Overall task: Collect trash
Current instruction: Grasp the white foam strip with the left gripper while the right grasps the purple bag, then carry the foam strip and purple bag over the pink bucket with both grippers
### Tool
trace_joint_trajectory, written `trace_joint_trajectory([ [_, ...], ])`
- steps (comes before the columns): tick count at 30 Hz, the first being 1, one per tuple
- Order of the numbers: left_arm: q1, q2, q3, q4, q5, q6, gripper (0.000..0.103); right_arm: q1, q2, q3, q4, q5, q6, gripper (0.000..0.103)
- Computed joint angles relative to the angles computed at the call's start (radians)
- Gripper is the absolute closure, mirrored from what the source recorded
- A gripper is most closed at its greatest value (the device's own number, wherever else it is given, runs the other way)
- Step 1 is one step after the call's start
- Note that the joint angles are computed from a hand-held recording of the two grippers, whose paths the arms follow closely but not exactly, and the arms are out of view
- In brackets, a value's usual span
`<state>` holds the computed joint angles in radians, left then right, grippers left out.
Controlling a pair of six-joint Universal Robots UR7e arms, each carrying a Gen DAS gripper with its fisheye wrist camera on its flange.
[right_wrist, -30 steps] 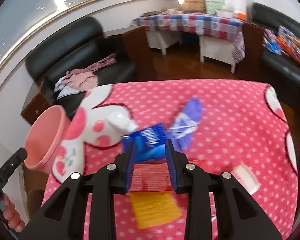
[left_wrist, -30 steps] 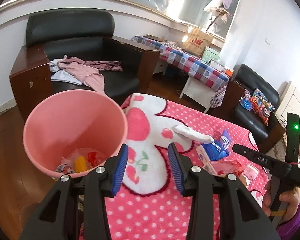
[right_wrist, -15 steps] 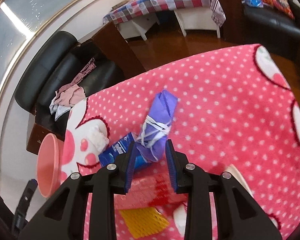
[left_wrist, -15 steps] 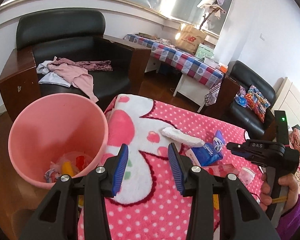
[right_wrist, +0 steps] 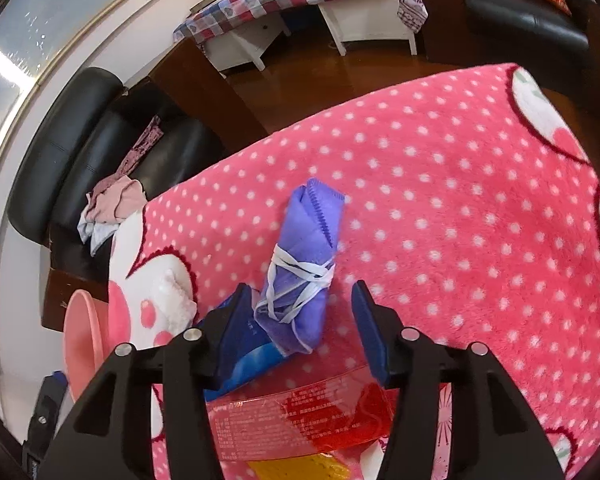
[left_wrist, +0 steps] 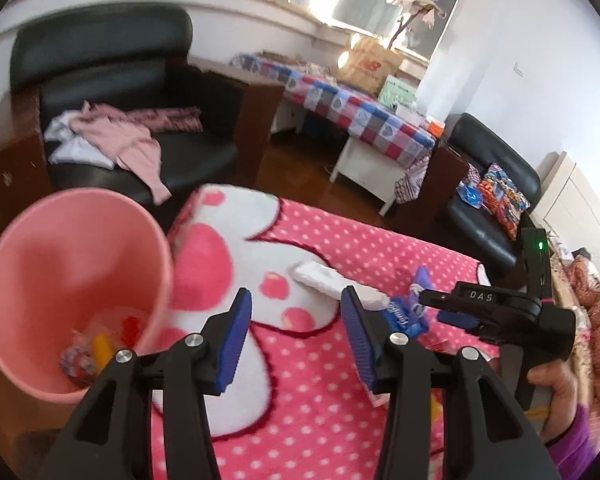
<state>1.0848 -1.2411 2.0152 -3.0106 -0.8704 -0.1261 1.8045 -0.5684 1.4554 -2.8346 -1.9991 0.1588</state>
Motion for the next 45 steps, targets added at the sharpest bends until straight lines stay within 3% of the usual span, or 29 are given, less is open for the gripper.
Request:
trace_joint_trajectory([
  [10,0.077,0.115,-0.21,0.29,-0.187,-0.287,0.057,-0.023,0.01,0.009,-0.02,0.048,0.022,0.051],
  [11,0.083,0.131,-0.231,0.311,-0.199,-0.312,0.057,-0.026,0.009,0.015,-0.032,0.055,0.016,0.053],
  [12,0.089,0.148,-0.252,0.329,-0.216,-0.333,0.057,-0.029,0.006,0.019,-0.037,0.067,0.006,0.063],
  [15,0.099,0.188,-0.296,0.361,-0.232,-0.38,0.057,-0.032,-0.001,0.035,-0.059,0.081,-0.014,0.064],
  [24,0.109,0.29,-0.392,0.429,-0.19,-0.461,0.057,-0.036,-0.07,0.14,-0.191,0.09,-0.081,0.066],
  [31,0.105,0.316,-0.396,0.42,-0.162,-0.489,0.062,-0.034,-0.105,0.193,-0.247,0.087,-0.118,0.066],
  [36,0.092,0.309,-0.367,0.377,-0.13,-0.465,0.071,-0.035,-0.117,0.215,-0.264,0.093,-0.123,0.066],
  [45,0.041,0.24,-0.266,0.26,-0.038,-0.356,0.072,-0.014,-0.135,0.254,-0.306,0.085,-0.174,0.066],
])
